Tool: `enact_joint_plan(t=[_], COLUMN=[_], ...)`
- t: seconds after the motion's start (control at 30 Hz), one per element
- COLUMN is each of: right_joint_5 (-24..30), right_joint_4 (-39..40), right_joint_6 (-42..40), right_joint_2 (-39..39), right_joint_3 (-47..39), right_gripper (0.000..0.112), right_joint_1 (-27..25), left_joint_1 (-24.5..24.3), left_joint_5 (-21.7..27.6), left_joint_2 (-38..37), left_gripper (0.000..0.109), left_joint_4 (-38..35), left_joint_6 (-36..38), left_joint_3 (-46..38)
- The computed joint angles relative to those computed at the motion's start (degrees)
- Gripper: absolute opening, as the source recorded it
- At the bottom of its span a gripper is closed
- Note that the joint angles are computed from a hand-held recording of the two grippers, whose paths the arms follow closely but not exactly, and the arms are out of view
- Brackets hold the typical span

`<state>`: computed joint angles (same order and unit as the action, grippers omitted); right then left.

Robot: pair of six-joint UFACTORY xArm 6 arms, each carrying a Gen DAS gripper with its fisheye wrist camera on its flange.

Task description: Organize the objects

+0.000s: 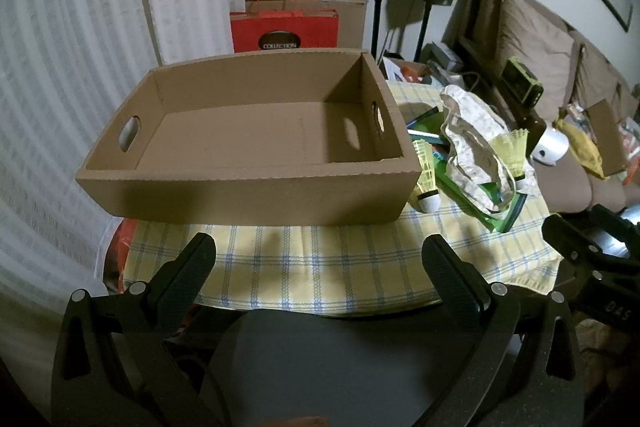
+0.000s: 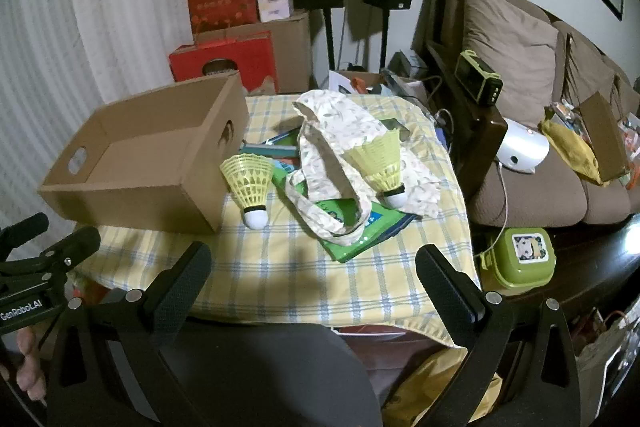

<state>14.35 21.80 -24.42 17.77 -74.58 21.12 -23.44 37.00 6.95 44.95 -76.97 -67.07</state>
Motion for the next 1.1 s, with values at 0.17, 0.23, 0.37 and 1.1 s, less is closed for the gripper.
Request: enact_joint_plan(t=[0.17, 0.23, 0.37, 1.1], right_joint_5=[0.1, 0.2, -0.3, 1.4], right_joint_4=[-0.3, -0.8, -0.4, 0.9], right_joint_6=[0.4, 0.8, 0.4, -1.9], right_joint_2=[-0.1, -0.1, -0.3, 0.6], right_joint_3=[0.0, -0.2, 0.4, -1.3], right_gripper=[0.103, 0.103, 0.103, 0.103], right_joint_1=[0.0, 0.0, 0.2, 0.3], left_joint_1=[0.0, 0.0, 0.0, 0.0], left_joint_5=[0.0, 0.0, -0.1, 0.4], left_joint_2=[-0.1, -0.2, -0.2, 0.0], left_gripper=[0.103, 0.103, 0.103, 0.103], left_joint_4=[0.1, 0.0, 0.1, -0.3], left_joint_6=[-0.2, -0.1, -0.2, 0.0], left_joint_3=[0.2, 0.2, 0.2, -0.2])
